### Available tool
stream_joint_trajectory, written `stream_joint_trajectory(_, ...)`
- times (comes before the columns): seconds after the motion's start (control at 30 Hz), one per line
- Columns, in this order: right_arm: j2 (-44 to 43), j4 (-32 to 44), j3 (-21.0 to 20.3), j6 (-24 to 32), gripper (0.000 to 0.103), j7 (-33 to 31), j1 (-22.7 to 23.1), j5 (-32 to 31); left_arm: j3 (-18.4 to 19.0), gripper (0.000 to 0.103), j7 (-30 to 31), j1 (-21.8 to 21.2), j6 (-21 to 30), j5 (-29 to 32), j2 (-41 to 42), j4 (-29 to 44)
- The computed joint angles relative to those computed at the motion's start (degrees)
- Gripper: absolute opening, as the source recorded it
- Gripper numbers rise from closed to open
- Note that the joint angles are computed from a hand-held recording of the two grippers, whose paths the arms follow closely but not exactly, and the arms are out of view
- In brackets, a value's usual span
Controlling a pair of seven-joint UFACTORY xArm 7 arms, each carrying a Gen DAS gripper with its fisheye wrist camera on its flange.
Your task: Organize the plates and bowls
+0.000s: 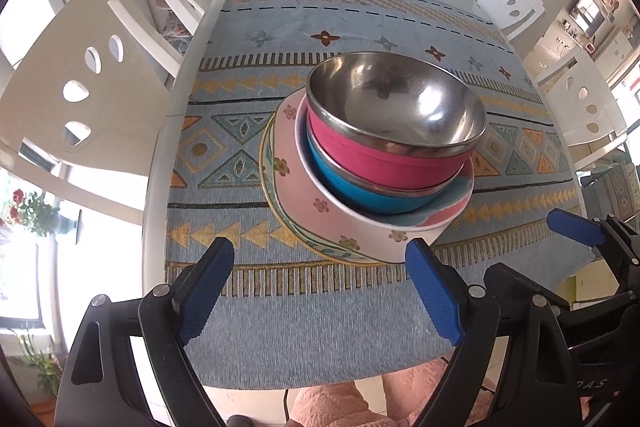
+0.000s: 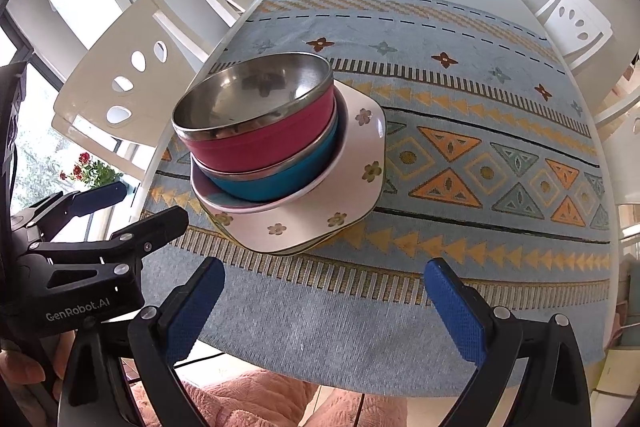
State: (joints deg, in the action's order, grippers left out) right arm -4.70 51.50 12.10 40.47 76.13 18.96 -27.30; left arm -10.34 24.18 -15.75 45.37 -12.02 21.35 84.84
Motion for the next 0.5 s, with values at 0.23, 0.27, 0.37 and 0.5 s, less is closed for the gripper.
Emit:
stream_joint_trajectory(0.23,-0.8,-0.9,-0.2,-0.1,0.099,0.0,-0.4,0.6,-0.1,0.087,0.2,-0.7,-0.9,0.7,0.3,0.2)
stream_joint_trajectory(0.27,-0.8,-1.0,-0.2,-0.2,0.099,-0.1,-0.5,0.7,-0.1,0.086,0.1,-0.8,-1.0,0.8,0.4,0.4)
stream_joint_trajectory(0.37,-0.9,-1.0,-0.2,0.0,0.099,-0.4,-0.7,1.0,-0.2,0.086,-0.2,-1.0,-0.4,0.9,1.0,1.4)
stream_joint_trajectory(0.5,-1.1,-1.2,-0.3,0.1,0.099,-0.7,-1.0,1.2,-0.3,0.086,-0.4,-1.2,-0.5,1.0,1.5,2.0)
